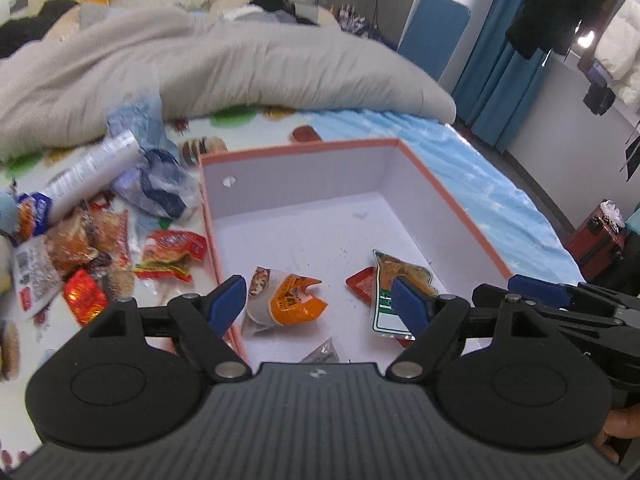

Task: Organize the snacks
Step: 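Withdraw both open tools from the pink box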

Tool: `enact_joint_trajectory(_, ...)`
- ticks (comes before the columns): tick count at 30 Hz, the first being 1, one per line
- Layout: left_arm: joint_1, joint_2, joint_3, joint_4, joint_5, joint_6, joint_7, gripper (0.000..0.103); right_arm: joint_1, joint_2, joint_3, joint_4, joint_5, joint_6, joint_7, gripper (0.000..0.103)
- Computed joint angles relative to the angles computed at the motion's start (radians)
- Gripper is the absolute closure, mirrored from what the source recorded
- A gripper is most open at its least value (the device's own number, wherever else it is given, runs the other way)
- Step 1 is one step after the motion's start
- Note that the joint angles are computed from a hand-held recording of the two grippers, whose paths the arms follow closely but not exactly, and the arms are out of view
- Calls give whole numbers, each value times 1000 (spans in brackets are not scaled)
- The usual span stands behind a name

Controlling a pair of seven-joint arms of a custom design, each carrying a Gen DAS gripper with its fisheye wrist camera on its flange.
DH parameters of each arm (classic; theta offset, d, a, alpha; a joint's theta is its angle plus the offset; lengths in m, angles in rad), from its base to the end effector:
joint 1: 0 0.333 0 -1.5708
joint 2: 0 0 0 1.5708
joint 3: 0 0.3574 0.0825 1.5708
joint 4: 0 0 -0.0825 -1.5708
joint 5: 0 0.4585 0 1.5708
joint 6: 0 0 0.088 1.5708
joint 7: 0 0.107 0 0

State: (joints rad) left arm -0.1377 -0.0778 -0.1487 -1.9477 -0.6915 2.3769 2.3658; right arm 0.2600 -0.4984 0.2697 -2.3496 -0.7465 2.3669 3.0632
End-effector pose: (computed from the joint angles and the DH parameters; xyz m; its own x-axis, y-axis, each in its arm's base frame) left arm 0.6177 -0.1917 0.5903 -0.6843 -0.7057 0.1836 -0.6174 0.4268 -0.6608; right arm 0.4270 0.2596 0.5835 -0.4347 -0.8833 -0.1753 -0.5179 0.4044 -0.7538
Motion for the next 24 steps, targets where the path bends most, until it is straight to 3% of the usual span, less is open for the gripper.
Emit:
enact_joint_trajectory(9,9,-192,66,-128,-83,-17,76,20,29,-46,75,28,-38,-69,56,49)
enact_joint_trajectory(24,36,-491,231,-306,-145,-82,200,20,114,-22,205,131,-172,-234,160,49)
